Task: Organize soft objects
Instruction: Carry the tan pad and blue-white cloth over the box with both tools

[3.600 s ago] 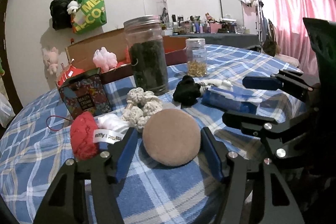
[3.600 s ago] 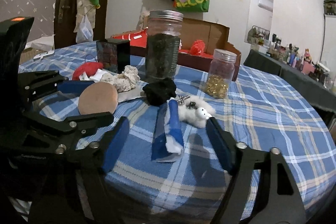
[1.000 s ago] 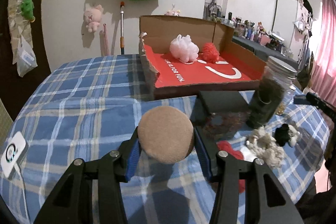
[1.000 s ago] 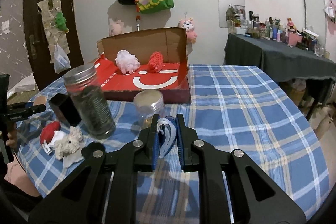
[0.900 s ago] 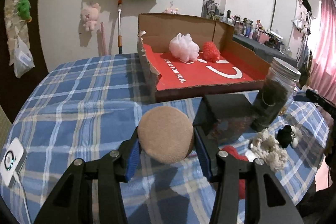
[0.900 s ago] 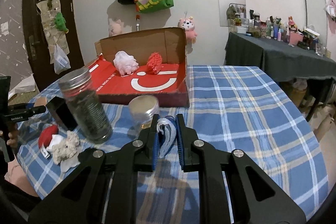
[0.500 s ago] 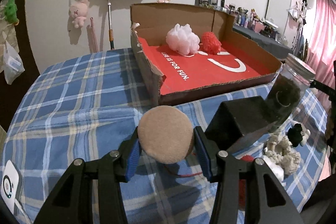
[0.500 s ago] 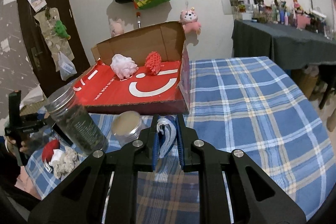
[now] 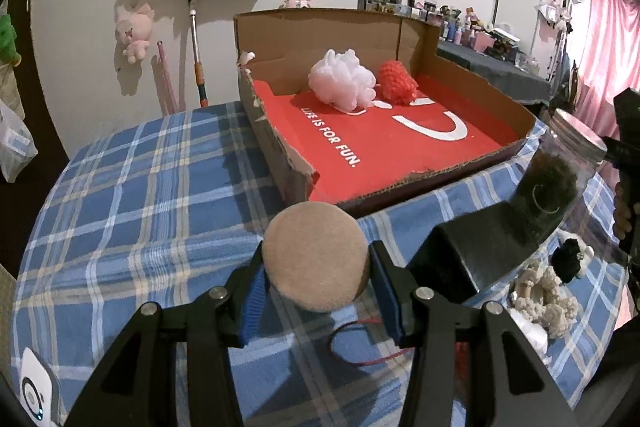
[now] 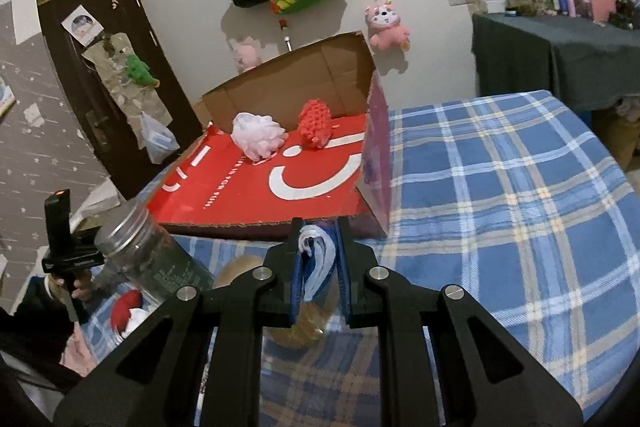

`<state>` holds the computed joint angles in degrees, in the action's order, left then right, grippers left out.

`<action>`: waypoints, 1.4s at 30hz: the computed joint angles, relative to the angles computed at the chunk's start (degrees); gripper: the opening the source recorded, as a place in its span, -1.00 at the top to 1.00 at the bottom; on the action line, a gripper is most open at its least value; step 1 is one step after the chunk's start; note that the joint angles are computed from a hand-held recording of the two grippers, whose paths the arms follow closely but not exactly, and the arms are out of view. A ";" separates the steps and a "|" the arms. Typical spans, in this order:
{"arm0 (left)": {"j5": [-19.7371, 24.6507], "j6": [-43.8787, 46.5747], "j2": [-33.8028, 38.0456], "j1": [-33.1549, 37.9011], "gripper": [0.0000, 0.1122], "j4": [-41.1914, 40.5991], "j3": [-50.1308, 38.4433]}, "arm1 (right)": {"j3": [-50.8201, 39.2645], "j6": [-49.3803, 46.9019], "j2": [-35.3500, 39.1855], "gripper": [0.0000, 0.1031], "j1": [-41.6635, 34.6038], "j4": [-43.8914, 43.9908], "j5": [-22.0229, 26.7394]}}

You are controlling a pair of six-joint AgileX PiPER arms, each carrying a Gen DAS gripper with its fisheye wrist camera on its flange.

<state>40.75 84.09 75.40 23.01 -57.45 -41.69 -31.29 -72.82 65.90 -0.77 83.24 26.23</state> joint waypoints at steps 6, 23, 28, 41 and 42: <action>1.76 -0.22 -0.03 -0.71 0.10 0.62 -2.11 | -2.48 -0.74 2.74 0.73 -1.50 -0.08 3.70; 3.10 -23.81 8.23 -15.92 0.10 14.41 -18.99 | -25.89 25.43 18.99 0.73 8.39 -26.20 4.98; 2.19 -34.00 13.18 -21.05 0.10 22.24 -24.74 | -37.82 44.52 27.66 0.73 11.85 -44.92 8.27; 5.15 -50.97 23.37 -26.32 0.10 36.75 -35.44 | -53.31 63.72 38.71 0.72 14.72 -63.32 17.87; 5.33 -51.24 23.68 -26.36 0.10 36.98 -35.63 | -53.67 64.51 38.83 0.72 14.75 -64.00 18.13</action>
